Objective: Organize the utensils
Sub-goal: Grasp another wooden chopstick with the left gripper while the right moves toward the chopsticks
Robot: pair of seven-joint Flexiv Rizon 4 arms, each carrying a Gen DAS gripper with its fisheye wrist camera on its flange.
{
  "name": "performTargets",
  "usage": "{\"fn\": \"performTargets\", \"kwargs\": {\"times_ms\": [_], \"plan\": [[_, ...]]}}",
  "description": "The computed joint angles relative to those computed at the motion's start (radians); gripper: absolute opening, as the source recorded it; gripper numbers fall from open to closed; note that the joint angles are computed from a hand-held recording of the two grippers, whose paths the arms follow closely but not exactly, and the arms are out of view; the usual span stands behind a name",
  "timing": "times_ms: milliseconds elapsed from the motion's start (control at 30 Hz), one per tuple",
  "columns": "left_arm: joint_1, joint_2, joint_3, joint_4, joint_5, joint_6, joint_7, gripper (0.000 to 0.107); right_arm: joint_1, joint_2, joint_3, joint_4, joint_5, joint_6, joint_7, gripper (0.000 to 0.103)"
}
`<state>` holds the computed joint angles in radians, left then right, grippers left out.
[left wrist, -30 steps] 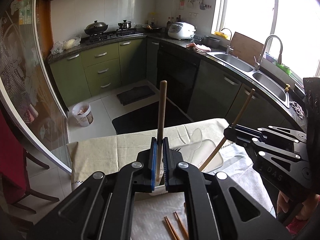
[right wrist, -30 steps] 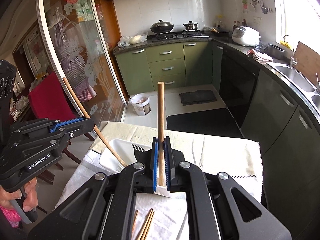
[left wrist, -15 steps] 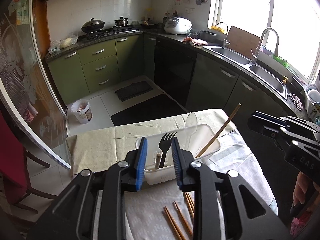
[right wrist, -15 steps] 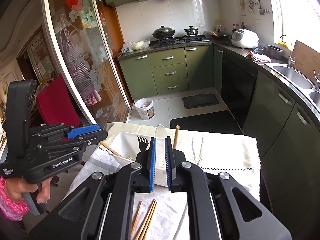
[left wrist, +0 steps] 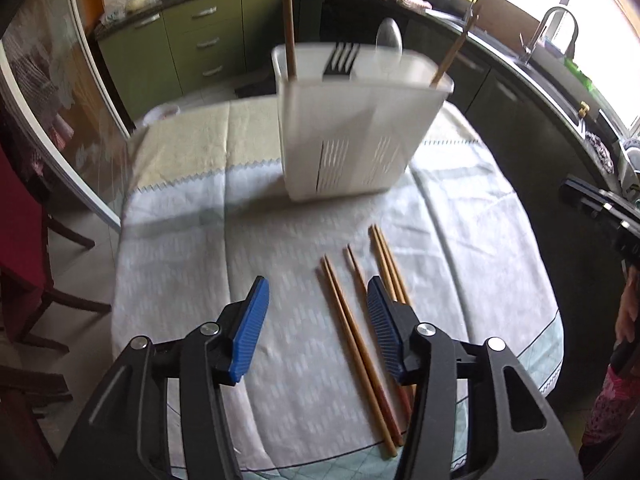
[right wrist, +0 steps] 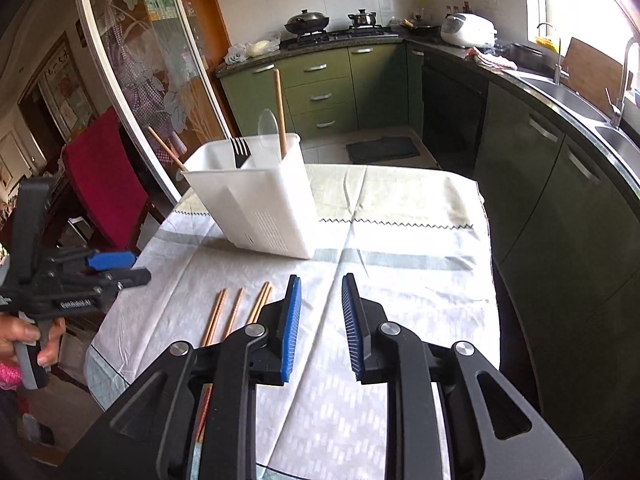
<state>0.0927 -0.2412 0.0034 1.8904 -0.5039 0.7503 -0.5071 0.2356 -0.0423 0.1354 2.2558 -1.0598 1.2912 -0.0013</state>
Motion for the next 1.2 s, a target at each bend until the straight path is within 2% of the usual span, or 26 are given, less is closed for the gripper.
{"fn": "performTargets", "kwargs": {"times_ms": [133,200,333,433,533,600,700,833,900,933,967,1200], "plan": [[-0.021,-0.049,0.018,-0.006,0.117,-0.018,-0.109,0.037,-0.003,-0.016,-0.003,0.023,0.020,0.037,-0.008,0.022],[-0.029,-0.056,0.018,0.002,0.147,-0.005,-0.136,0.037,-0.003,-0.025,-0.009,0.029,0.021,0.057,-0.015,0.022],[-0.033,-0.077,0.020,-0.012,0.193,-0.046,-0.203,0.037,0.002,-0.043,-0.020,0.034,0.019,0.093,-0.019,0.022],[-0.039,-0.083,0.021,-0.007,0.225,-0.024,-0.226,0.037,0.001,-0.047,-0.033,0.041,0.005,0.119,-0.003,0.022],[-0.040,-0.094,0.021,-0.017,0.251,-0.034,-0.246,0.031,-0.002,-0.047,-0.042,0.048,-0.010,0.134,0.012,0.022],[-0.041,-0.099,0.019,-0.019,0.259,-0.041,-0.256,0.031,-0.006,-0.044,-0.045,0.053,-0.024,0.138,0.026,0.022],[-0.048,-0.104,0.019,-0.014,0.277,-0.015,-0.269,0.030,-0.009,-0.050,-0.046,0.054,-0.034,0.143,0.037,0.026],[-0.043,-0.113,0.017,-0.017,0.288,-0.003,-0.259,0.029,0.008,-0.076,-0.036,0.043,0.023,0.139,-0.012,0.026],[-0.048,-0.115,0.017,-0.018,0.300,0.009,-0.259,0.023,0.023,-0.094,-0.034,0.033,0.055,0.137,-0.041,0.026],[-0.047,-0.114,0.016,-0.015,0.304,0.016,-0.249,0.017,0.032,-0.106,-0.030,0.024,0.084,0.133,-0.067,0.026],[-0.046,-0.115,0.018,-0.017,0.310,0.019,-0.243,0.012,0.043,-0.122,-0.023,0.012,0.122,0.125,-0.101,0.026],[-0.015,-0.146,0.031,-0.067,0.326,-0.010,-0.201,0.007,0.105,-0.258,0.042,-0.096,0.407,0.071,-0.356,0.026]]}}
